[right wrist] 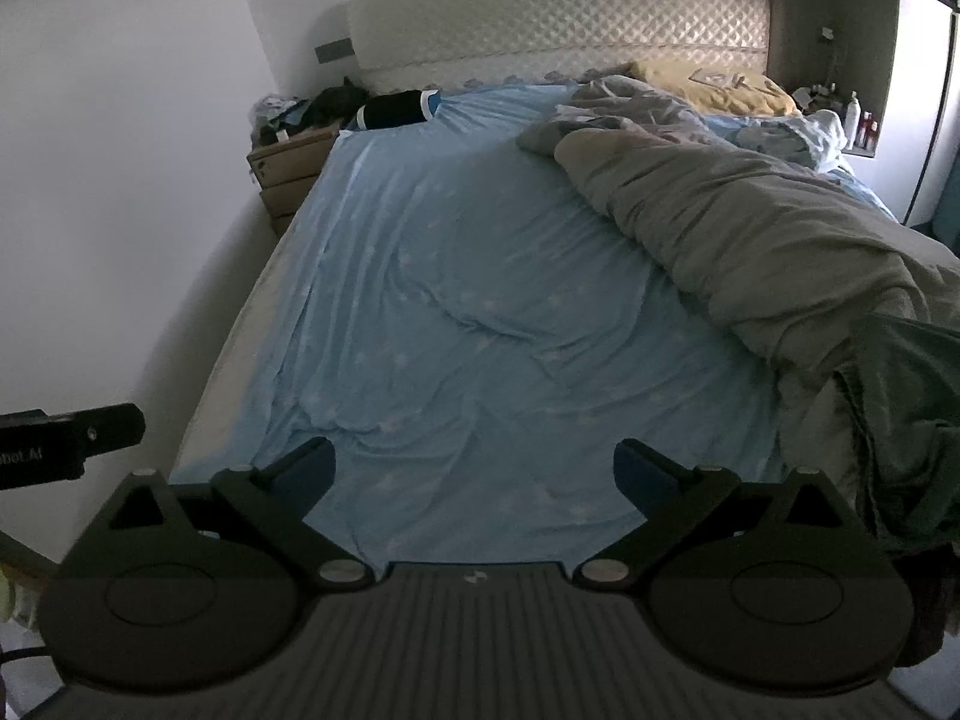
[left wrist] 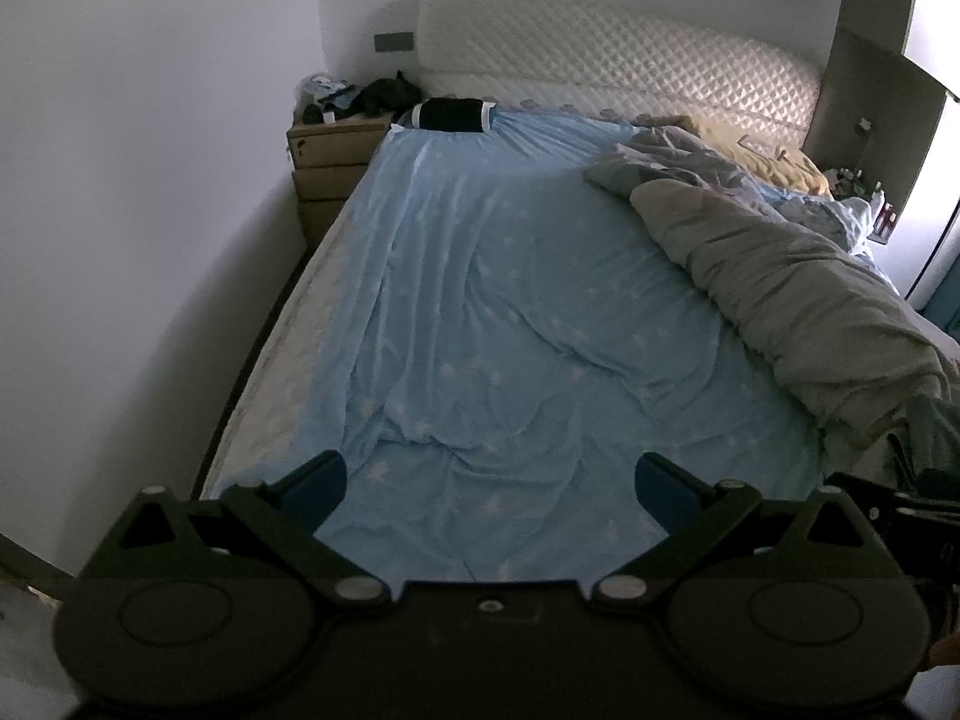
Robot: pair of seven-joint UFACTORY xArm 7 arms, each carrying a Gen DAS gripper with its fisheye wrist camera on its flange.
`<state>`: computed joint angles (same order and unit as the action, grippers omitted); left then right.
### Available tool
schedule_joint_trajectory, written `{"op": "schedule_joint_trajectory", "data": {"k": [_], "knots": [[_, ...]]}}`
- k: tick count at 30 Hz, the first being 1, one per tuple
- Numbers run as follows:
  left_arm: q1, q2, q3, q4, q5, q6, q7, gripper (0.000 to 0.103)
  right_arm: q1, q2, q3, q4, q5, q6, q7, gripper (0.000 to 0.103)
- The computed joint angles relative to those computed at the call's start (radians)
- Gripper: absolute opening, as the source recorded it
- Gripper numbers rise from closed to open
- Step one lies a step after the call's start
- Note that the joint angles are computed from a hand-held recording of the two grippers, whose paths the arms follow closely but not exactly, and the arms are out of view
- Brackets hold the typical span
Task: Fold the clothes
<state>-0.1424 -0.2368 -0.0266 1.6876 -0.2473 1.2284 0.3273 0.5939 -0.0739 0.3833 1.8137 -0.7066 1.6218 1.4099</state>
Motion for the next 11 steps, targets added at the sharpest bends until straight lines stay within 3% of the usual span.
{"op": "schedule_joint_trajectory", "data": {"k": [11], "knots": [[-0.006, -0.020, 0.002, -0.024, -0.006, -0.009, 0.012, 0.103, 0.002, -0.010, 0.005, -0.006, -0.016, 0.015, -0.012, 0.101]]}}
